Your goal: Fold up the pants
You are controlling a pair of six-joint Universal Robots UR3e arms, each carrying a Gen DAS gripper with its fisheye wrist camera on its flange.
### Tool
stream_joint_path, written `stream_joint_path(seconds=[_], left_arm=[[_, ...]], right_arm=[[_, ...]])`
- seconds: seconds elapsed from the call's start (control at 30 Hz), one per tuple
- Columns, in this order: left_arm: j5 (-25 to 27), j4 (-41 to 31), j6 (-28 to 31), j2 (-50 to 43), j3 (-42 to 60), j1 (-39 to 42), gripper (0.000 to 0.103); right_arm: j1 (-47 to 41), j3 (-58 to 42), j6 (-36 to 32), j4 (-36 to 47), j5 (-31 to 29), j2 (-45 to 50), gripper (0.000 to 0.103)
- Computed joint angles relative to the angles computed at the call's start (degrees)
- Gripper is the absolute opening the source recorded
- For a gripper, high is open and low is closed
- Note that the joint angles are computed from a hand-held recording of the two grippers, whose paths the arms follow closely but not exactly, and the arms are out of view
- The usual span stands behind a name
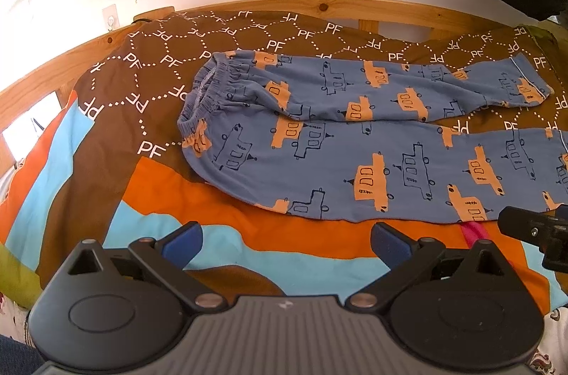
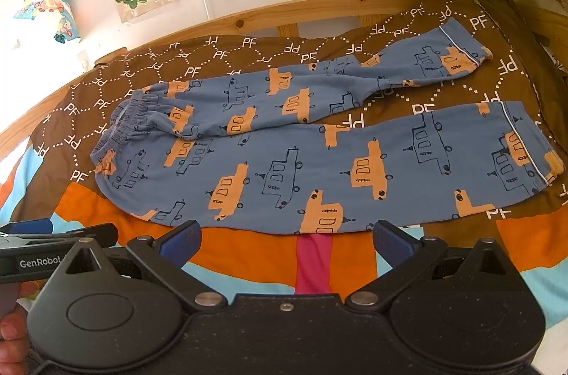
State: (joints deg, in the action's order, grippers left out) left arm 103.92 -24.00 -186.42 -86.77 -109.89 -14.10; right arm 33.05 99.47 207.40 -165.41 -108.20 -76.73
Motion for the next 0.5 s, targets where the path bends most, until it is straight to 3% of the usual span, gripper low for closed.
stream_joint_path(seconds=[0.5], left_arm=[[-0.3, -0.1, 0.0, 0.2, -0.2, 0.4, 0.103]], right_arm=[[0.0, -0.1, 0.5, 0.6, 0.1, -0.2, 0.102]])
